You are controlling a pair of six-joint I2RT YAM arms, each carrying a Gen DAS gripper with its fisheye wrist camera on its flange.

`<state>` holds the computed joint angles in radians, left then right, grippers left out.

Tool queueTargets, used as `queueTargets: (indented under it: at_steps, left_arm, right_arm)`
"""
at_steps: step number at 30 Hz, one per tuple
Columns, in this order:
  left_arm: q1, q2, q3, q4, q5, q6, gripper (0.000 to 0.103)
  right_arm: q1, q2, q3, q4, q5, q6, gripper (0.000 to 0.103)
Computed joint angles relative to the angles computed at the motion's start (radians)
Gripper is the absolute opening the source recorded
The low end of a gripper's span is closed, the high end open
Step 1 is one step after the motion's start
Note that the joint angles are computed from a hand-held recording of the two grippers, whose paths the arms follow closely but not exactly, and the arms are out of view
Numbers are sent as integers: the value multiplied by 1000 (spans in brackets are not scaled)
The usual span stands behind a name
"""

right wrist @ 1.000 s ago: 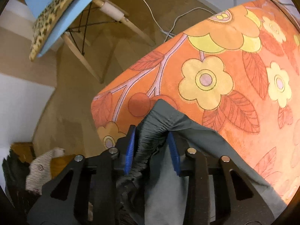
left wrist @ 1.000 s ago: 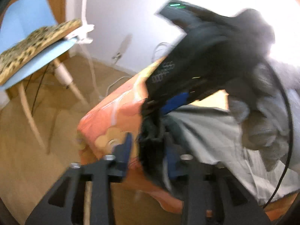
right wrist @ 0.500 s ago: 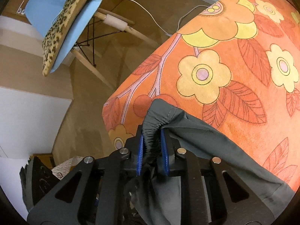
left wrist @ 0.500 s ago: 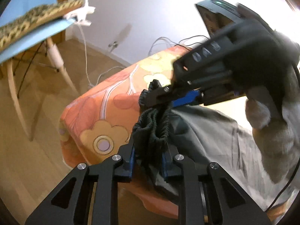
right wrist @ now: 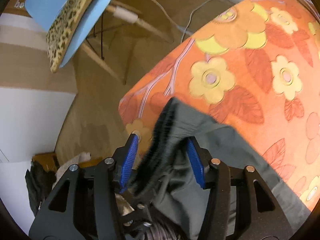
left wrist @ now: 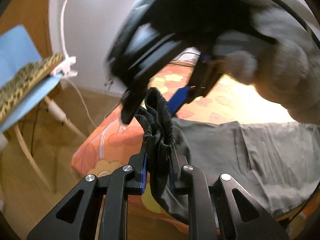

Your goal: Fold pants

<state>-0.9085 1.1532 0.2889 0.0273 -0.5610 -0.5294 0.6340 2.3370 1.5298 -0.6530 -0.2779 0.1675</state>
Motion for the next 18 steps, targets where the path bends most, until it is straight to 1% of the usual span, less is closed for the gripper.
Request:
queueTargets:
  at_steps: [3,5,6,7,8,9,10,11,13,15,17,18]
  left_arm:
    - [-104,45,35,-34,-85,-15,15]
    - [-146,58,53,-50,-109,-24,15]
    - [-156,52,54,-55,-109,-31,15]
    - [-161,41,54,-62,-106,-37,15]
    - [-158,27,52,-70,-97,-39,16]
    - [-157,9,52,-91,-84,-49,16]
    - [-154,-25,50,-122,-65,-64,19]
    - [-142,-79,41,-153,-26,-76,19]
    - [-112,-186,23,-208,53,-92,20]
    - [-93,-306,16,-293,115,-105,22]
    - [-59,-402,20,-360,171,-90,28]
    - [-35,-428,19,-366,204,-77,28]
  right_arm:
    - [32,14,14,-33,54,-7,53]
    - [55,5,-3,-30,102,-9,53]
    - [57,-5,-20,-26,115,-15,50]
    - [57,-15,-34,-17,118,-16,43]
    - [55,-25,-51,-9,120,-13,24]
    - [45,-41,-76,4,111,-7,20]
    - [36,-61,-105,23,104,-4,19]
    - [32,-95,-150,55,113,-3,17]
    - [28,-143,-207,99,121,3,17]
    - [10,-213,-279,133,102,20,16]
    - [-7,-282,-343,162,103,23,16]
    - [-21,-323,-384,182,99,25,16]
